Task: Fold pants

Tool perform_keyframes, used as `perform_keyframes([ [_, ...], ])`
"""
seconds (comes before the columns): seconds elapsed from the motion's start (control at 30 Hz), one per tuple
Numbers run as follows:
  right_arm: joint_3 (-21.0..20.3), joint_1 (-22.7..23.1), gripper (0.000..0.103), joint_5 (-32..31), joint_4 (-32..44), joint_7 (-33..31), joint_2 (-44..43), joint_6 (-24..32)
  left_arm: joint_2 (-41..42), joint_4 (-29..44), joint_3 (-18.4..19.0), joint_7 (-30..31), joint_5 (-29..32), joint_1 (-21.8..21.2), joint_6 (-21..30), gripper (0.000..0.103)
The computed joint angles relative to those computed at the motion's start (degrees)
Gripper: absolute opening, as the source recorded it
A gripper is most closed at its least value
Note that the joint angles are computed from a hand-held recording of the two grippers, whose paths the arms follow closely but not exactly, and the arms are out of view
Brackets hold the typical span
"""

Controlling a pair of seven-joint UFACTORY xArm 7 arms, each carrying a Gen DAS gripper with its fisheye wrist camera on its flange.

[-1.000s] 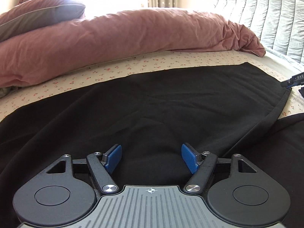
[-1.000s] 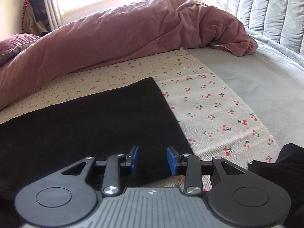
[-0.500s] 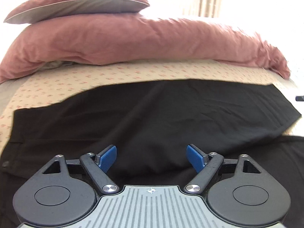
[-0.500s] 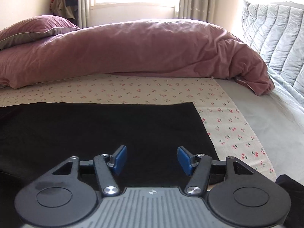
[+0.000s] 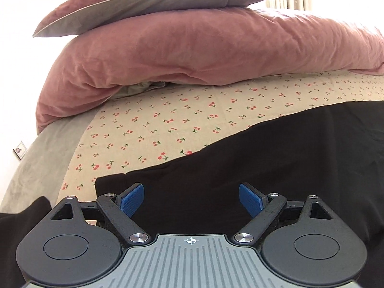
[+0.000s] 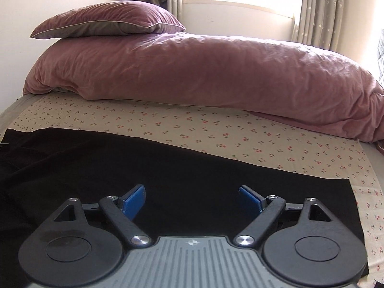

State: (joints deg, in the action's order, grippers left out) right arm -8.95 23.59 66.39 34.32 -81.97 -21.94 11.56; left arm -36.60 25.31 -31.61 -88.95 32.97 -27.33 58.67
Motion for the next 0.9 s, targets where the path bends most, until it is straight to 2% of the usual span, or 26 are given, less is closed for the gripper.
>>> perform_keyframes([
  [0.1,1.91,2.61,0.085,4.02,2.93,-1.43,4.98,-1.31,0.71,-3.05,1.84,0.59,4.98,2.57,-6.44,0.088],
  [0.2,4.19,3.22,0.085,9.03,7.09,-6.53,10.94,-2.32,1.85,-5.35,3.08,0.17,10.28,5.91,-13.6,0.088],
  [0.47,9.47,-1.08,0.085,16.69,17.58,-18.06,22.98,-1.11,2.79,-10.01,4.56,-5.59,25.45,17.95,-31.74,0.087],
  [0.57,11.64,-3.14,0.084,19.51,20.65,-22.49,26.24,-1.11,2.57,-10.82,3.74,-9.55,31.13,22.67,-38.25,0.075],
  [0.6,12.27,-3.9,0.083,19.77,21.61,-23.15,27.3,-1.12,2.52,-10.81,3.39,-10.7,32.78,24.05,-40.06,0.067],
  [0.7,13.83,-6.41,0.081,18.06,23.82,-22.24,29.77,0.29,3.08,-10.36,2.85,-12.64,35.65,26.85,-44.38,0.045],
  [0.77,14.8,-8.26,0.081,16.86,24.77,-20.72,30.71,2.42,3.65,-9.95,2.16,-13.23,35.65,27.8,-45.21,0.039],
  [0.83,15.71,-9.93,0.075,14.56,25.67,-17.74,31.62,4.34,3.49,-10.03,1.7,-14.16,35.88,28.69,-46.66,0.028],
  [0.87,16.33,-10.71,0.068,14.38,25.97,-17.44,31.92,4.85,3.31,-10.01,0.93,-15.0,35.85,29.31,-46.86,0.023],
  [0.9,17.0,-11.45,0.056,14.37,26.08,-17.19,32.06,5.42,3.13,-9.95,-0.11,-16.22,35.85,30.02,-46.88,0.015],
])
